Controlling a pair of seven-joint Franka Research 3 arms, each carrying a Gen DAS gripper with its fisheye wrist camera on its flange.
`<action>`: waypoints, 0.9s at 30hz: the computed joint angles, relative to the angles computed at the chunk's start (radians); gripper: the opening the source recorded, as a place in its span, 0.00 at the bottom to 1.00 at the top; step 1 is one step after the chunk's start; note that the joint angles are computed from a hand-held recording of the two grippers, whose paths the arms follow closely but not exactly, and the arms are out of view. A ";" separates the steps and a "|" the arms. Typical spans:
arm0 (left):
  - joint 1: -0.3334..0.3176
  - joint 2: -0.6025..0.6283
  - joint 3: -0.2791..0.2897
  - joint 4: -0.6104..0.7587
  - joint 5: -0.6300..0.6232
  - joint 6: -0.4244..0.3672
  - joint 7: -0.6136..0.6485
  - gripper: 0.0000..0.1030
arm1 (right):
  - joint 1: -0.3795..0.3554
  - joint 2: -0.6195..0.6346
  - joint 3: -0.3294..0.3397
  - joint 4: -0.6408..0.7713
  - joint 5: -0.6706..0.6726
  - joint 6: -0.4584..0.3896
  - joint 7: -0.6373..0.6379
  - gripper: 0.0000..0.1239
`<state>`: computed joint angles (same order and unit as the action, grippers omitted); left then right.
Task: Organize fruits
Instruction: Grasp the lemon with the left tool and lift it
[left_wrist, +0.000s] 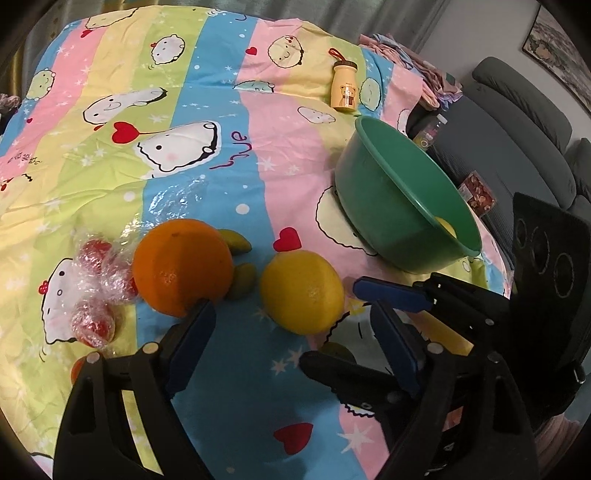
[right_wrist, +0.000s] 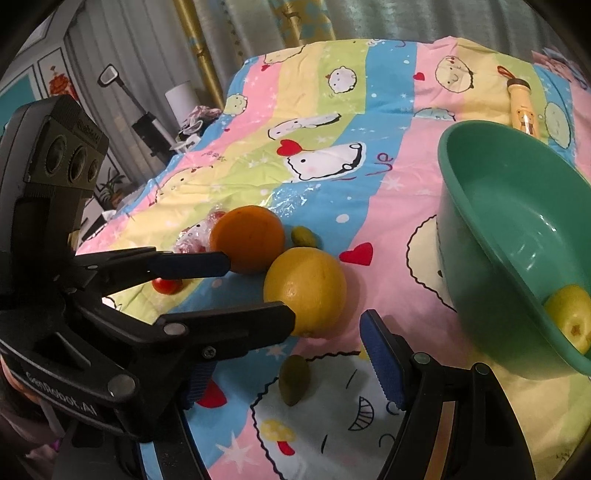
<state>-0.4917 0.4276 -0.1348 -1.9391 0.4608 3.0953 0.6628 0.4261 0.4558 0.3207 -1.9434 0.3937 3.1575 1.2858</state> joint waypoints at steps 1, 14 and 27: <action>0.017 0.007 -0.020 0.005 -0.010 0.000 0.014 0.76 | 0.008 0.002 -0.009 0.004 -0.003 -0.004 0.003 0.61; 0.125 0.071 -0.150 0.061 -0.160 -0.011 0.169 0.52 | -0.010 0.060 0.008 0.083 0.023 -0.041 -0.015 0.54; 0.051 0.016 -0.075 0.016 -0.141 0.007 0.126 0.51 | -0.041 0.030 0.053 0.017 0.029 0.043 -0.003 0.42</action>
<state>-0.4403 0.4438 -0.2100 -1.9231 0.3194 3.1027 0.7887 0.3853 0.4862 0.3735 -1.9265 0.4227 3.2005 1.2827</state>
